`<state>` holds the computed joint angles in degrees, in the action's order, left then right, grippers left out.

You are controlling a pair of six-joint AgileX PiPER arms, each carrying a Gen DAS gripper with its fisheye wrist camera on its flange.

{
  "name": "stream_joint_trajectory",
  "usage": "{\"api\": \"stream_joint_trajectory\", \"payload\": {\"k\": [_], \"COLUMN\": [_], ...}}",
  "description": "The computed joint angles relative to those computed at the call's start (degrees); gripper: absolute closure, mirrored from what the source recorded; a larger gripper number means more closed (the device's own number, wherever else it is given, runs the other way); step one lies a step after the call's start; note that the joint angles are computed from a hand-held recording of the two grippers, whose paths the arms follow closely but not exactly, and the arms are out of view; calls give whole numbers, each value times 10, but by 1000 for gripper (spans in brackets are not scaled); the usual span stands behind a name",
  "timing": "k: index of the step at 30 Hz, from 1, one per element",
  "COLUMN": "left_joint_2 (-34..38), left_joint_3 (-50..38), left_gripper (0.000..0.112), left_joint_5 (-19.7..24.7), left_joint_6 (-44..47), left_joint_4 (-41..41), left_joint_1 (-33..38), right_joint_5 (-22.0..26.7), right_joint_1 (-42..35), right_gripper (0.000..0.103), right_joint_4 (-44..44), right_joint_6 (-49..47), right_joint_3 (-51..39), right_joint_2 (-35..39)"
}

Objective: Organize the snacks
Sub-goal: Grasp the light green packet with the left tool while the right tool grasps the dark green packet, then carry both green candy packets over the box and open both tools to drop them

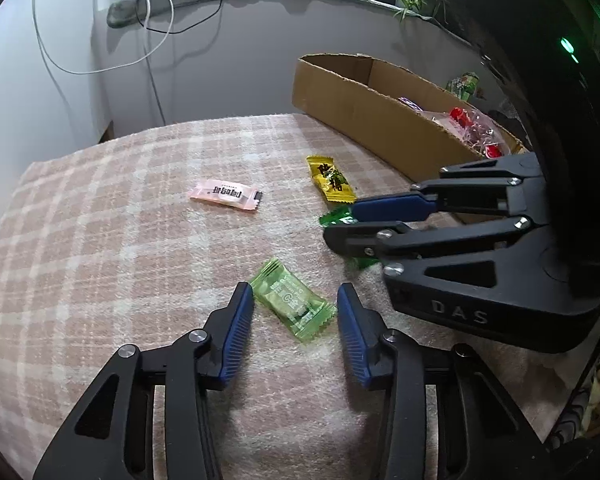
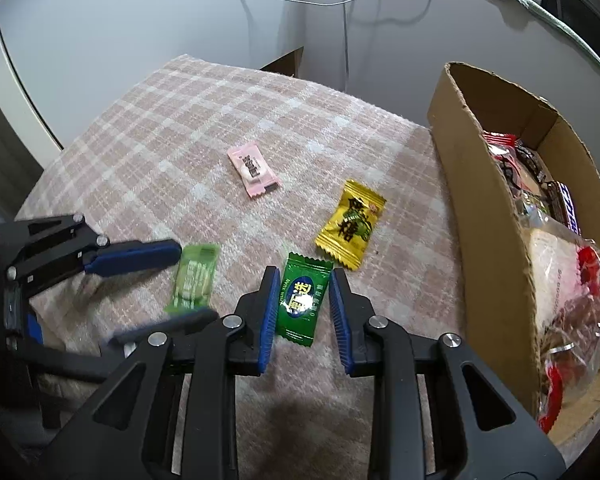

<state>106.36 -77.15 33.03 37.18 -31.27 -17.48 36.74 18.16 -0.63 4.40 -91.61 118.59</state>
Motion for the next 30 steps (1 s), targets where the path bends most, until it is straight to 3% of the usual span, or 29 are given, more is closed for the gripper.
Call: {"api": "stream_joint_trajectory", "payload": {"k": [5,12,21,30], "left_joint_2": [4,1,-4,-35], "left_joint_3": [-4,3,9,7], "left_gripper": [88,91,94,94], "left_joint_5": [0,-10,-15,-6], "left_joint_6": [7,6,12,37], "left_joint_4": [-10,-8,-20,-76], "left_joint_1": [12,11,12,29], "right_joint_5": [-14,-39,-65,-100], "right_joint_1": [1,5,1,-19], "right_gripper": [77,84,84,84], "right_joint_4": [-11,-23,-17,17], "right_joint_6": [5,20,22,-4], "right_joint_3": [34,58,90,141], "right_joint_2": [-21,-36,-55,-138]}}
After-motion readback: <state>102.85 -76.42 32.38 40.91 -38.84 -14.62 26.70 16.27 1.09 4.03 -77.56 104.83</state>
